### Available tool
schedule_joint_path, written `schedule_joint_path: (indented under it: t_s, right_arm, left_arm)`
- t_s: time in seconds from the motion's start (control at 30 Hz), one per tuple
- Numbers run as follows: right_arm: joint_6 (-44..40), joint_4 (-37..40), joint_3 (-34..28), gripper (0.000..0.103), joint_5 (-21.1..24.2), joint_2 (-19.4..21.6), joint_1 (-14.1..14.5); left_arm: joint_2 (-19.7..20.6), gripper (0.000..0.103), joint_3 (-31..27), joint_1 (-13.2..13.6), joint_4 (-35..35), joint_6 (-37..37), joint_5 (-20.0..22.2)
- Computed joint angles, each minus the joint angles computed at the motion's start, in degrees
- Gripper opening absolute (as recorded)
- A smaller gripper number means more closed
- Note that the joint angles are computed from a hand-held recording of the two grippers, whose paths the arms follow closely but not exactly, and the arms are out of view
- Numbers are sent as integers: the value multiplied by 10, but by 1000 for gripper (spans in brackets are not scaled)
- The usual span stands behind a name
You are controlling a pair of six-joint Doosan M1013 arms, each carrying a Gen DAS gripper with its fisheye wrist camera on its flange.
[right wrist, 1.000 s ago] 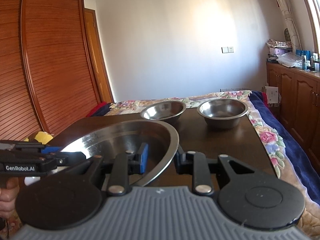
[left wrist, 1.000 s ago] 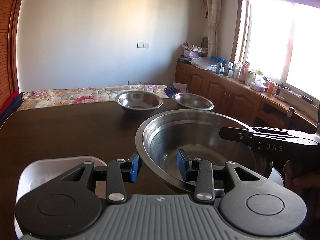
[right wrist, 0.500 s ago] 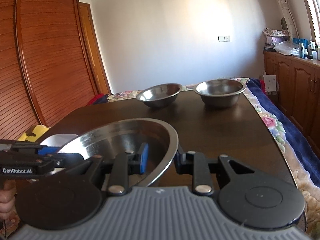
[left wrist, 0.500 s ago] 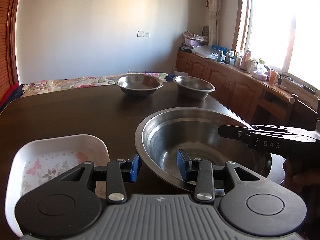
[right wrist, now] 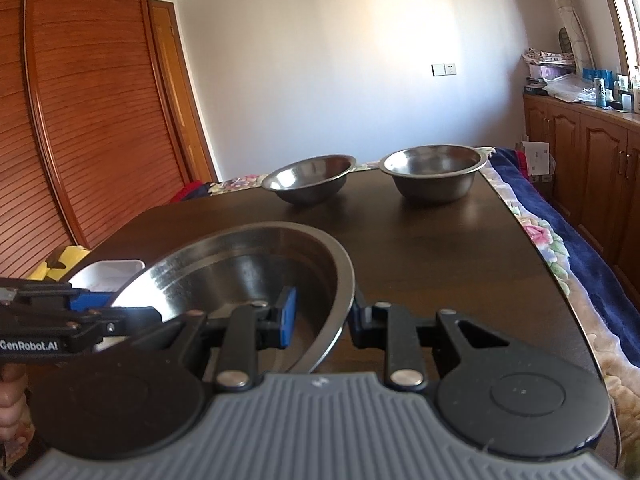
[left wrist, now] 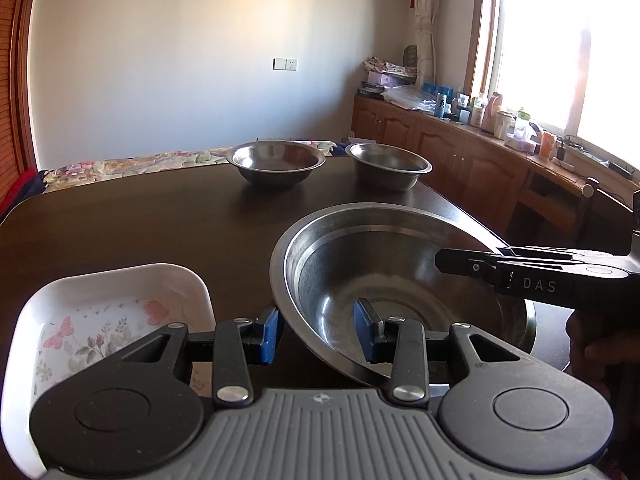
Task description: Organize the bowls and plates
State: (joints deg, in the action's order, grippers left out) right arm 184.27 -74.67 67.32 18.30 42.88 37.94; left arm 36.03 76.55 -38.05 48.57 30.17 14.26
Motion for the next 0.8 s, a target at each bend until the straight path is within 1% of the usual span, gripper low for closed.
schedule_joint_path:
  t_s: [0.07, 0.13, 0.2, 0.27, 0.33, 0.37, 0.4, 0.47, 0.5, 0.53, 0.67, 0.73, 0.8]
  right_arm:
    - [0, 0, 0, 29, 2, -1, 0]
    - [-2, 1, 0, 29, 1, -1, -1]
    - [-9, 6, -2, 29, 1, 0, -1]
    - [-9, 3, -2, 29, 4, -1, -1]
    - [-6, 1, -2, 29, 4, -2, -1]
    - [-5, -1, -1, 29, 4, -2, -1]
    - [-5, -1, -1, 31, 4, -3, -1]
    - [-10, -1, -1, 39, 6, -4, -1]
    - [-3, -9, -1, 46, 10, -4, 0]
    - [4, -19, 0, 48, 13, -5, 0]
    - [24, -44, 3, 50, 19, -10, 0]
    - [26, -55, 2, 54, 24, -12, -1]
    - [23, -61, -1, 54, 23, -14, -3]
  left_arm:
    - [-1, 46, 2, 0, 13, -12, -1]
    - [-3, 58, 5, -1, 31, -34, -3]
    - [-4, 59, 8, -2, 51, -52, -3]
    - [-5, 61, 8, -2, 48, -48, -2]
    - [-6, 66, 9, -1, 54, -56, -4]
    - [-6, 66, 9, -2, 56, -58, -4]
    - [-6, 68, 9, -1, 57, -59, -5]
    - [-6, 74, 8, -1, 61, -64, -4]
    - [-6, 78, 8, -1, 67, -71, -3]
    - [-6, 79, 8, -1, 72, -77, -4]
    - [-8, 83, 10, 0, 86, -94, -7]
    - [-9, 84, 9, 2, 92, -101, -7]
    - [-10, 85, 6, 4, 92, -103, -8]
